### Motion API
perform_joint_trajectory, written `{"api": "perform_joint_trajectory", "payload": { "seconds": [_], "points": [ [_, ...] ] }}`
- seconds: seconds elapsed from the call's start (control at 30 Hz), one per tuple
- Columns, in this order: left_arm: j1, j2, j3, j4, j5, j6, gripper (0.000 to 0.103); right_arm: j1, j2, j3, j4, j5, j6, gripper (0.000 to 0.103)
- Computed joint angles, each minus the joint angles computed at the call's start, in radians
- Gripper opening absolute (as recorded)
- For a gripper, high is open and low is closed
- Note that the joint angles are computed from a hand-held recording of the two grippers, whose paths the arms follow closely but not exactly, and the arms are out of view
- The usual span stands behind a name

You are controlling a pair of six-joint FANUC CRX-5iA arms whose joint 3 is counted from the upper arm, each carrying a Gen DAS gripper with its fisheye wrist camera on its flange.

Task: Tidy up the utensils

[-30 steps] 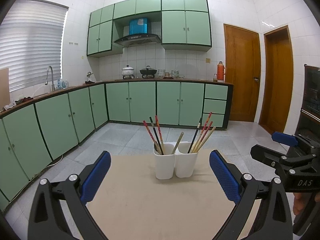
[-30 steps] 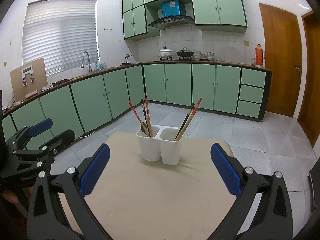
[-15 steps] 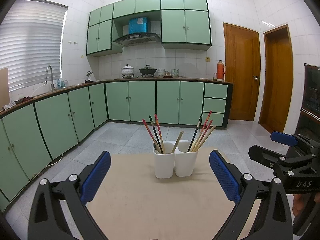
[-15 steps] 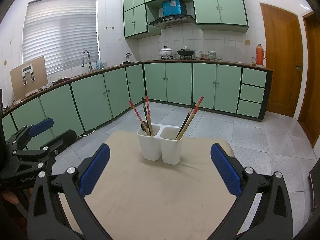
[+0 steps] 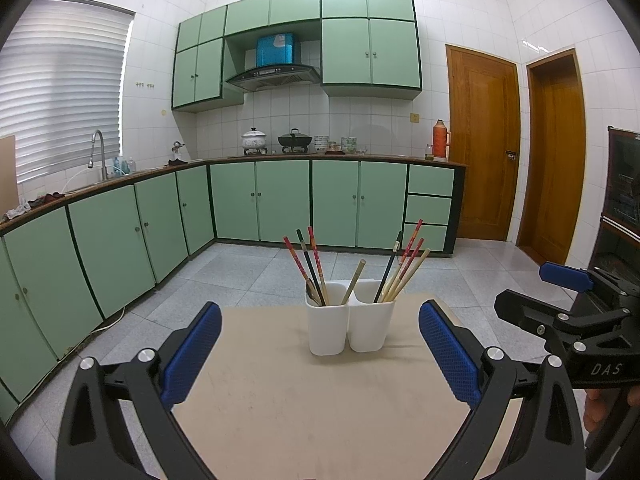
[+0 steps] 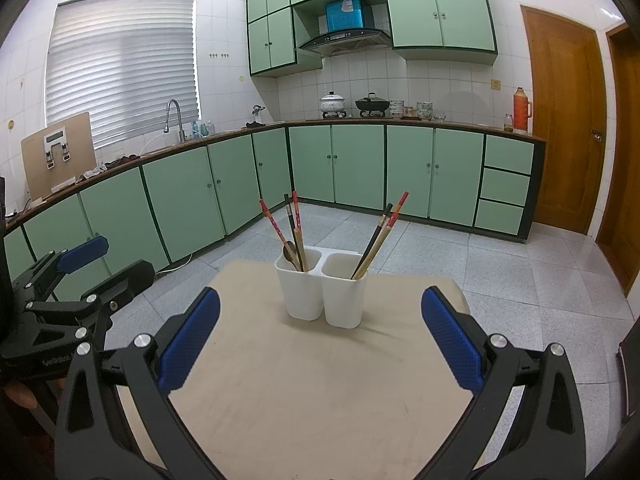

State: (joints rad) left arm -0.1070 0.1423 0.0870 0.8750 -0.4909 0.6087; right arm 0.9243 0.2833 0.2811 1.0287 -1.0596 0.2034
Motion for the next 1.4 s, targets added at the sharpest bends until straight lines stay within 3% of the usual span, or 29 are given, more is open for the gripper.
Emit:
{"api": "perform_joint_trajectory", "payload": {
  "seconds": [1.4],
  "points": [
    [0.003, 0.001, -0.008, 0.009, -0.003, -0.014, 0.097, -0.001, -0.001, 0.006, -0.007, -0.003, 0.009, 0.098]
  ]
}}
